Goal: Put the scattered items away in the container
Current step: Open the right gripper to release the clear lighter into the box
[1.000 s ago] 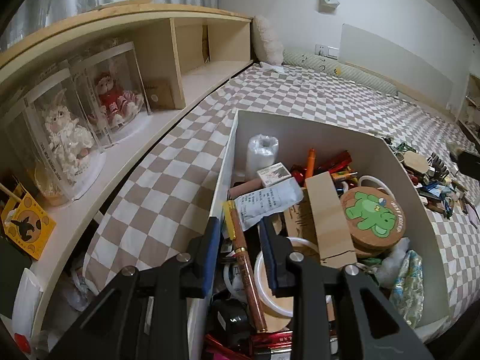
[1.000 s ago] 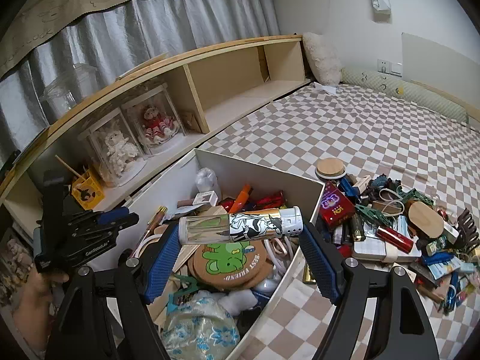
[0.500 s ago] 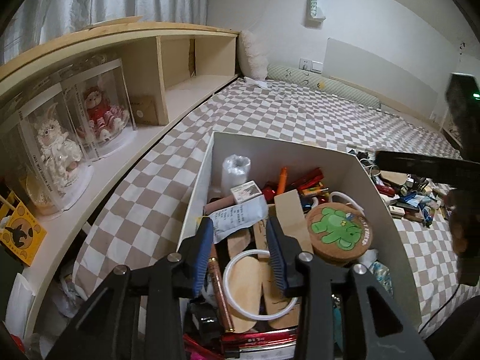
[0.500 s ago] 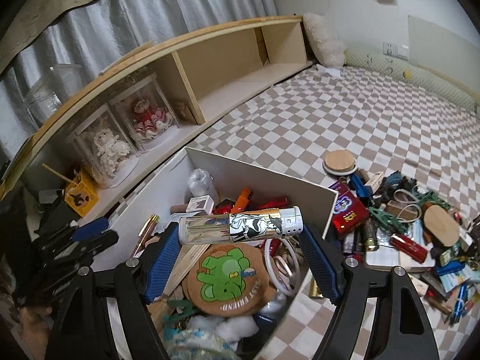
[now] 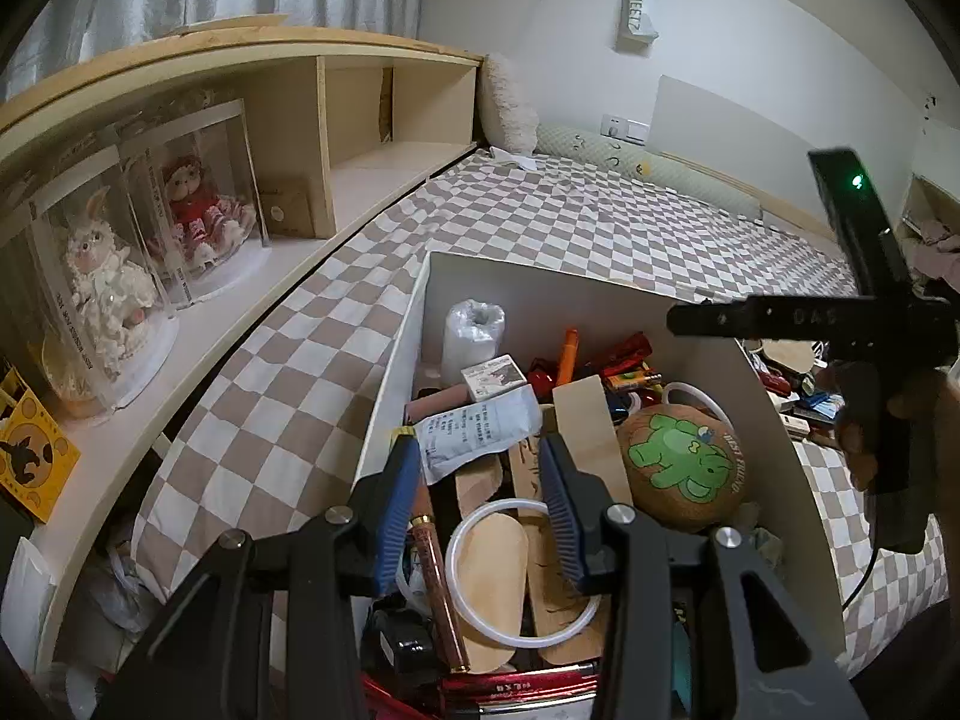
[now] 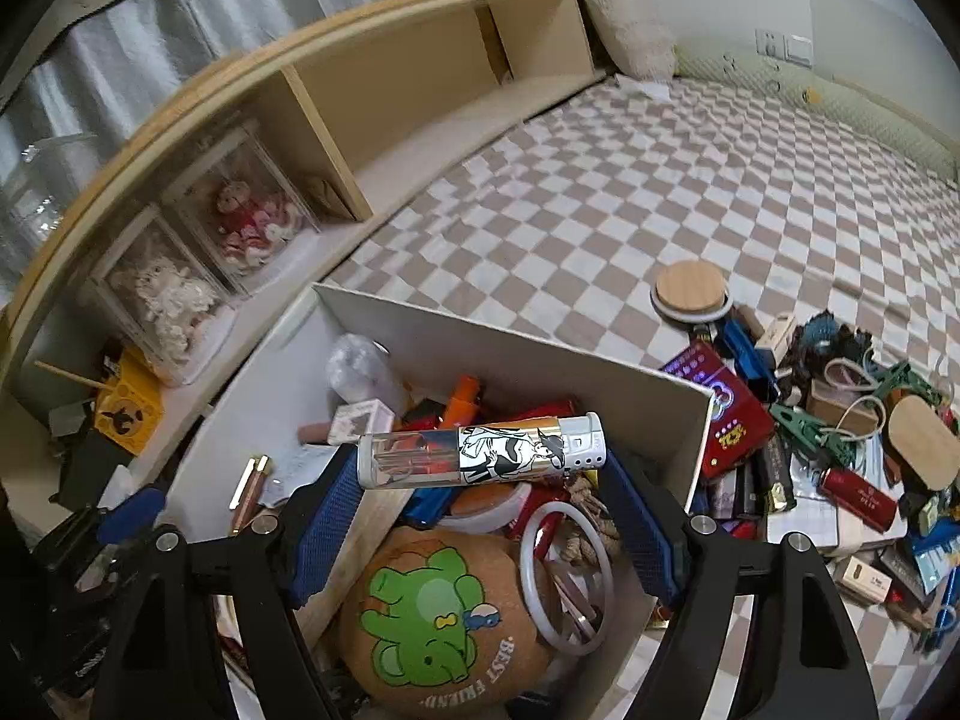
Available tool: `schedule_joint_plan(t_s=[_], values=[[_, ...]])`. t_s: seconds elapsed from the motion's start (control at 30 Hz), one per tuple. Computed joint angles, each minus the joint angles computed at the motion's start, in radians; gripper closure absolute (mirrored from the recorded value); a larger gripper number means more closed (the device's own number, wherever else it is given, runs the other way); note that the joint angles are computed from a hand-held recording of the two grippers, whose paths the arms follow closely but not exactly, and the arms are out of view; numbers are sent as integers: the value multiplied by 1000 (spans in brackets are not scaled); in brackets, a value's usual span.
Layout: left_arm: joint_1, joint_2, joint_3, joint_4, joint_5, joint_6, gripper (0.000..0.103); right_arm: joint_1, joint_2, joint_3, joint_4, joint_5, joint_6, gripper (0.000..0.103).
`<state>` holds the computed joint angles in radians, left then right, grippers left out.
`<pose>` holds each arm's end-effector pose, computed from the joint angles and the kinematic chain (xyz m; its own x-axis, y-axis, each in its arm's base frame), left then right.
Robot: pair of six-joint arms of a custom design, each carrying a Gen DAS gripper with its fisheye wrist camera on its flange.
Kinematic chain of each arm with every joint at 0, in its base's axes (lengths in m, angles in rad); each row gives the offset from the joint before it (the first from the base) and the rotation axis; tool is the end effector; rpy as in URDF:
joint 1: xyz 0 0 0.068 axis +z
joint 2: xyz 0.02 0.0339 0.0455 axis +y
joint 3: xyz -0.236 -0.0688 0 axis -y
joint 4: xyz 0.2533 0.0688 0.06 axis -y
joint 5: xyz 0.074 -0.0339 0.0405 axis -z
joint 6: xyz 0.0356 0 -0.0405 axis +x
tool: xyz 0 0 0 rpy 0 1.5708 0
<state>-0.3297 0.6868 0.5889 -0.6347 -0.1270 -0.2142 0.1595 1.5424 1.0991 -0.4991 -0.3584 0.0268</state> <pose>0.1687 -0.0530 0.2250 -0.6677 0.0056 -0.7445 0.0922 0.9929 -0.0753 0.3248 0.0649 0.2081 -0.8079 -0.1045 -0.5800 -0.3308 0.8949 0.2994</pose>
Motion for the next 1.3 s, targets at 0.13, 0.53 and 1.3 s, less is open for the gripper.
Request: schedule_joint_plan(t_s=[0.13, 0.53, 1.3], values=[[17, 13, -9, 11, 10, 0, 62, 9, 55, 27, -24, 16, -3, 23], [14, -16, -15, 5, 5, -28, 33, 16, 5, -6, 5, -4, 15, 0], [-173, -108, 39, -143, -138, -194, 2, 3, -249, -136, -73, -38, -48, 0]])
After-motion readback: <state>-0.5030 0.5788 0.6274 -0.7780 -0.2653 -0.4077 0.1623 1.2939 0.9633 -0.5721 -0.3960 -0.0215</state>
